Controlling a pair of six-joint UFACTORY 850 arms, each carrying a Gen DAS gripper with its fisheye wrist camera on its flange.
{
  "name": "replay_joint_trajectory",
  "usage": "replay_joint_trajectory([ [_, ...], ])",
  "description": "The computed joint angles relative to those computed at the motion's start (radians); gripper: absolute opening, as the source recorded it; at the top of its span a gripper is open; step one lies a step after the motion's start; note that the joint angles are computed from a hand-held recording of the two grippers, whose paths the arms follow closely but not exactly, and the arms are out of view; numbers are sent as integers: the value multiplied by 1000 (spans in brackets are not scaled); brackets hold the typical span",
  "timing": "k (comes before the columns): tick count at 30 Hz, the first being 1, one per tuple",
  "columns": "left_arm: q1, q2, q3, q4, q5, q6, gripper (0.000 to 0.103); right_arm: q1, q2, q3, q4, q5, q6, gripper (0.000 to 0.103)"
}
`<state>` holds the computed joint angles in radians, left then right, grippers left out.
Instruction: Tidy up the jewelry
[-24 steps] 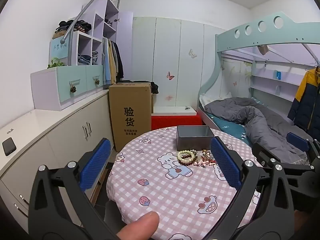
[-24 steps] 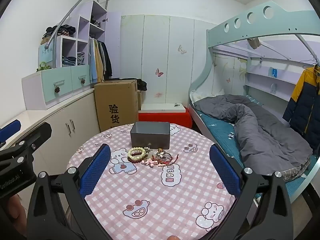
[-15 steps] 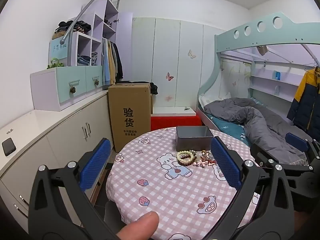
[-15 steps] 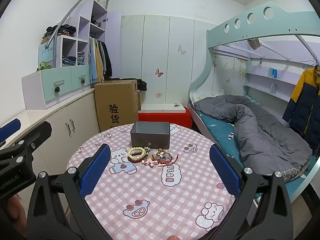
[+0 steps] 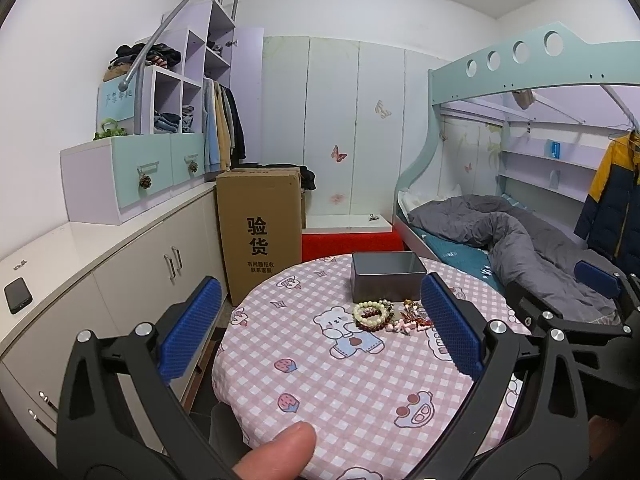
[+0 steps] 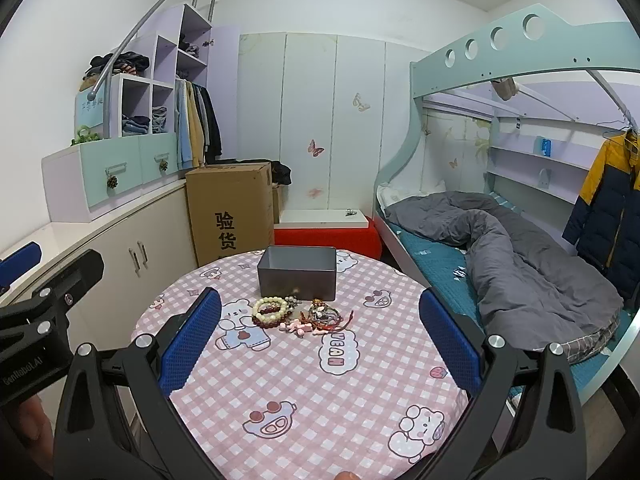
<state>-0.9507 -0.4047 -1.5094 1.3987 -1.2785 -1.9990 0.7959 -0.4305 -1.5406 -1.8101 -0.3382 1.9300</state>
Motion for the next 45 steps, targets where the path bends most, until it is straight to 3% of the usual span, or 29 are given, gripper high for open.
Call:
replay_joint_trajectory([
  [11,7,-3,9,7,19,-11,97,-4,-6,-4,-2,7,4,95],
  [16,42,-12,22,-25,69,-19,97,-21,-55,-49,53,19,-63,95],
  [29,215,-154,-70,-126,321,97,97,-101,-239,-223,558,89,-547,95],
  [36,308,-284,-224,-261,441,295,97,-129,-369,-391,1029,94,-1035,95],
  [40,348,-361,-338,-392,460,461,97,-144,-443,-495,1342,71,-1333,95],
  [45,387,-458,-473,-512,428,624,97,-158,-515,-597,1559,30,-1531,95],
])
